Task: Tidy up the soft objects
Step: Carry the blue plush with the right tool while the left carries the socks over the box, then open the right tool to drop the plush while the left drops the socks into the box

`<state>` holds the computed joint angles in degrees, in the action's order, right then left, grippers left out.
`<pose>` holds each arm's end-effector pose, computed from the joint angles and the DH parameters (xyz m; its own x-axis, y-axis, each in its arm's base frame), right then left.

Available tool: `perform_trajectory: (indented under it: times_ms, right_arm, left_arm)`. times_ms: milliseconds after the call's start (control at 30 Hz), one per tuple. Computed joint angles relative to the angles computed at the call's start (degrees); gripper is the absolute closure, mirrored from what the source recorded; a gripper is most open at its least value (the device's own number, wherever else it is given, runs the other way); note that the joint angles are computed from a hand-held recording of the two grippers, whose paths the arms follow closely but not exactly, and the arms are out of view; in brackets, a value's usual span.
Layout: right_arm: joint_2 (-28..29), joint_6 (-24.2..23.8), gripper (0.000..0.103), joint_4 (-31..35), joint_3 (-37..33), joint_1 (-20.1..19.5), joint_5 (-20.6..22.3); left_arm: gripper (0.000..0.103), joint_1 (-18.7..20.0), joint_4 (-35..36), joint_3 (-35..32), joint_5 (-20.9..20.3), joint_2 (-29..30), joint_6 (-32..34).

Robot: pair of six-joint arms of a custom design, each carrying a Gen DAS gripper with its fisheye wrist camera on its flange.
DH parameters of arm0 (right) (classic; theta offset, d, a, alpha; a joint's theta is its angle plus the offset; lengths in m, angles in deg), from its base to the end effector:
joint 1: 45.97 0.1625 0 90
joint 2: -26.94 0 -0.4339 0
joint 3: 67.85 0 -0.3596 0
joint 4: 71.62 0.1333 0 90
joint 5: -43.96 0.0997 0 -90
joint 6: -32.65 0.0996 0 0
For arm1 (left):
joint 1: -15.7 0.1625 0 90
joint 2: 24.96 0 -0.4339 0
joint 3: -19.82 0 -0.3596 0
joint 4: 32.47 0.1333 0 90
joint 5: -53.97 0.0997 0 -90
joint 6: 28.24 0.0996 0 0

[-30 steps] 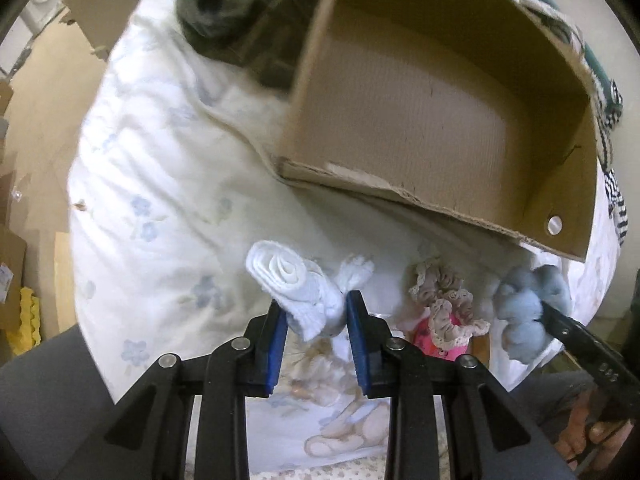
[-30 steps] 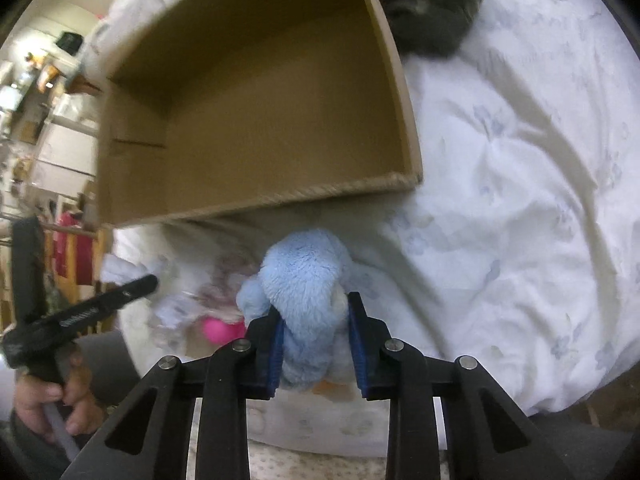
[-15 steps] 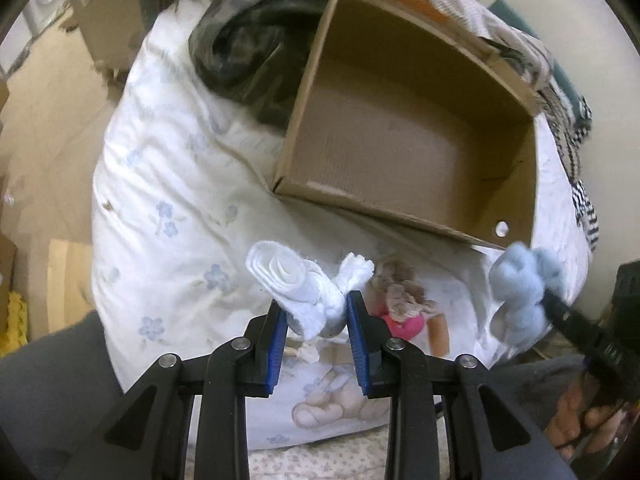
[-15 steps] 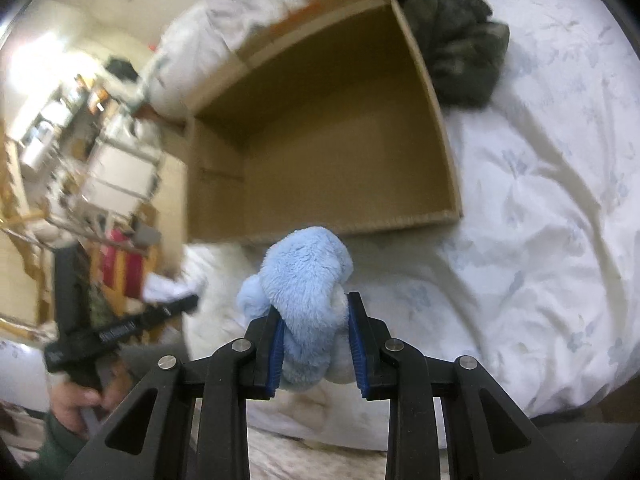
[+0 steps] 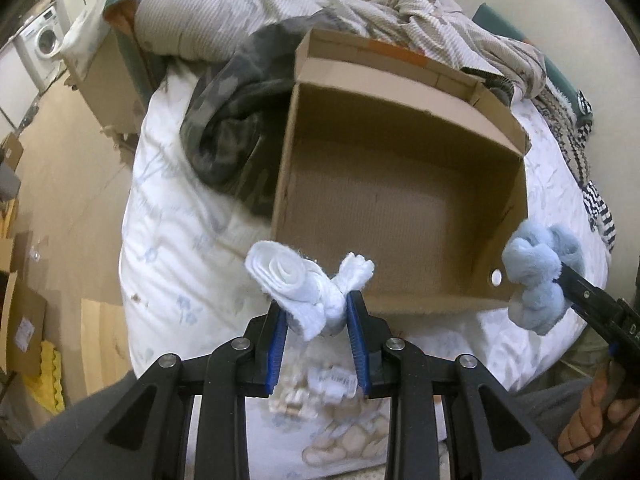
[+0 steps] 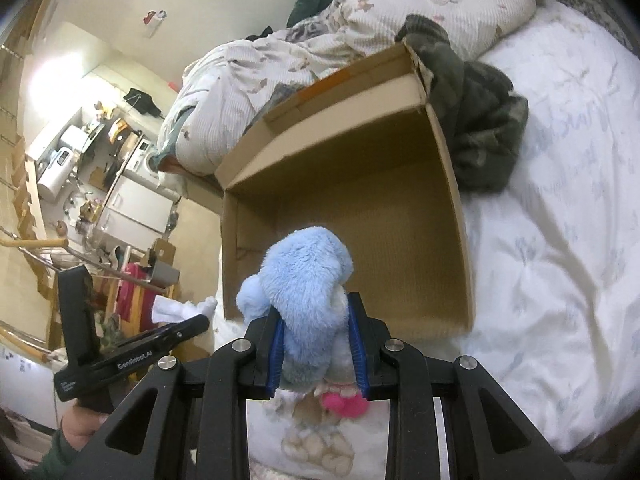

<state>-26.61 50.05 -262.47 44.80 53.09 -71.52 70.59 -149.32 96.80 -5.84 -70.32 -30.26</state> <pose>0.1801 -0.5553 0.2023 -0.9289 0.3546 0.1071 0.1680 0.6610 -0.7314 -0.2545 -0.6808 0.1886 -0.7028 0.5023 -0.5037 0.5487 0.8334 0.0654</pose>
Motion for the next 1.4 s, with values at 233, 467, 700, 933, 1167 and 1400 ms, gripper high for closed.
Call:
perform_trajectory:
  times_ms: [233,467,700,933,1167,1400]
  right_arm:
    - [1.80,-1.36,0.073,-6.10,0.51,-0.84,-5.86]
    - [2.64,-0.82,0.073,-1.58,-0.50,-1.22,-8.19]
    - [3.27,-0.36,0.072,2.81,-2.07,-1.70,-9.71]
    - [4.32,-1.15,0.072,6.47,-4.03,-1.19,-11.49]
    - [4.32,-0.85,0.070,7.01,-4.29,-1.23,-11.96]
    - [4.58,-1.40,0.060,6.11,-4.29,-0.98,-12.33]
  left_arm:
    - [0.077,-0.67,-6.79,-0.61,2.62,4.22,5.72]
    - [0.077,-0.44,-12.25,1.58,5.37,6.32,8.25]
    - [0.077,-0.28,-13.70,1.39,5.17,7.03,9.43]
    - [0.077,0.11,-11.32,0.15,4.71,7.62,7.61]
    - [0.076,0.15,-11.45,-0.08,4.28,8.08,7.99]
    - [0.075,-0.38,-13.37,1.53,4.25,7.83,10.98]
